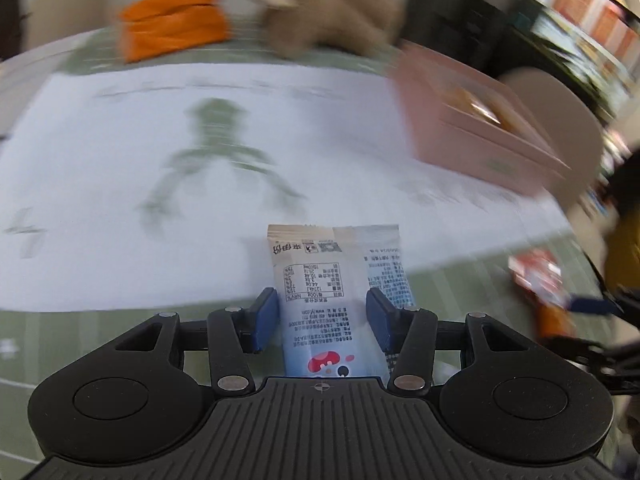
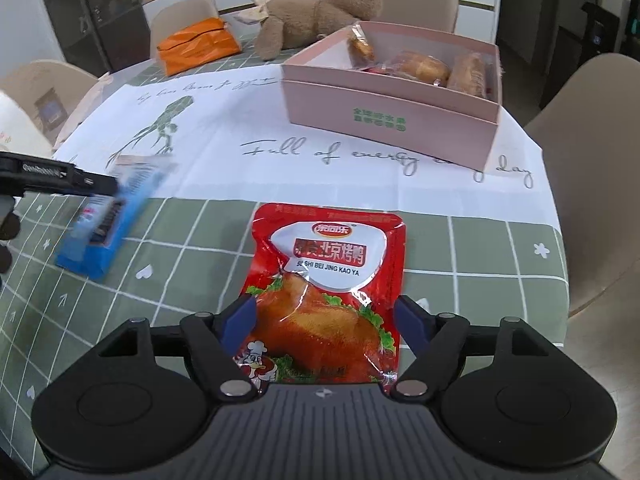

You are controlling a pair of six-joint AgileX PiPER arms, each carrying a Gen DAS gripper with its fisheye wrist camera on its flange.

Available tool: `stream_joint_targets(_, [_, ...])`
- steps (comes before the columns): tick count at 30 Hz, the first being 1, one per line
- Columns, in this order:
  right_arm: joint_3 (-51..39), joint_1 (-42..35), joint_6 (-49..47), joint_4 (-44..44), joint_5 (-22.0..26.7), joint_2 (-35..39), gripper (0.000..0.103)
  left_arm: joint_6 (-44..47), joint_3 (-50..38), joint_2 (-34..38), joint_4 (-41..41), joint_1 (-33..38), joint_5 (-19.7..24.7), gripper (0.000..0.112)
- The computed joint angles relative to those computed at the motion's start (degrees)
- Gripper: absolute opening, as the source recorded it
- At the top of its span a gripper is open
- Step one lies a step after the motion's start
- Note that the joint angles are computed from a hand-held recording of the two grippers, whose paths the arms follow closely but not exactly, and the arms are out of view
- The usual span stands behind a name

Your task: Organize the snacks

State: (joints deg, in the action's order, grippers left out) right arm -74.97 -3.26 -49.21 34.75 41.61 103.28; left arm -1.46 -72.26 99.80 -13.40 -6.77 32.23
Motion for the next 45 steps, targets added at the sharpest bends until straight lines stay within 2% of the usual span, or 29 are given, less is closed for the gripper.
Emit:
stream_joint_targets(3, [0.84,0.62,-2.63,1.17,1.34,-0.9,0.076,3.52,-0.79,0.2,-5.5,-2.23,1.47,0.053])
stream_joint_targets(5, [1.87,1.17,-4.47,1.87,1.78,-2.03,0.076,2.7,-0.39,-0.78,-5.28,-3.3,1.55,0.053])
stream_joint_targets(8, [4.82,2.96,-6.57,2.21,-1.96,-4.56,0.076,-6.56,-0.65,-2.7,5.16,-6.5,2.54,0.053])
stream_joint_targets(11, [7.56,4.84,-8.67,3.33,-6.57,-6.93,0.076,-10.84,-0.35,-4.7,10.39,-7.9,3.98,0.053])
stream_joint_targets(14, [7.88,6.39,-11.82,5.76,-7.33,-7.33,0.076,-13.03,-1.66,-4.77,12.33,-9.46,6.06,0.053])
stream_joint_targets(18, [8.65,8.82,-9.98,3.27,-11.99,-7.61,0.076,-15.06,-3.51,-3.12,15.64,-13.54,7.9,0.053])
stream_joint_targets(22, [7.7,6.9,-5.53,0.95,-12.74,-7.26,0.076,-16.7,-7.38,1.52,18.62,-17.32,11.22,0.055])
stream_joint_targets(25, [7.62,4.26,-1.71,-0.82,-13.11,-6.93,0.076,-18.7,-8.67,2.83,21.91,-19.48,11.88,0.057])
stream_joint_targets(29, [7.01,0.83,3.35,-1.84,-11.22,-5.16,0.077,-16.49,-9.6,3.41,19.72,-19.14,12.29,0.061])
stream_joint_targets(31, [6.81,-1.19,2.66,2.01,-9.23,-4.23,0.078,-15.04,-9.49,3.26,17.83,-18.38,11.92,0.063])
stream_joint_targets(34, [6.73,-3.17,2.16,6.45,-7.07,-3.02,0.081,-13.76,-7.79,1.69,13.49,-16.12,9.69,0.06])
stream_joint_targets(38, [6.83,-4.17,2.08,8.66,-5.59,-2.32,0.083,-19.96,-2.63,-2.15,14.15,-12.89,4.58,0.058])
stream_joint_targets(40, [7.27,-3.98,1.54,8.94,-6.03,-2.46,0.085,-21.51,-1.56,-2.86,13.29,-10.88,4.05,0.058])
stream_joint_targets(45, [7.41,-2.07,0.41,8.56,-5.74,-2.68,0.086,-12.44,-0.63,-1.0,0.43,-6.41,4.31,0.059])
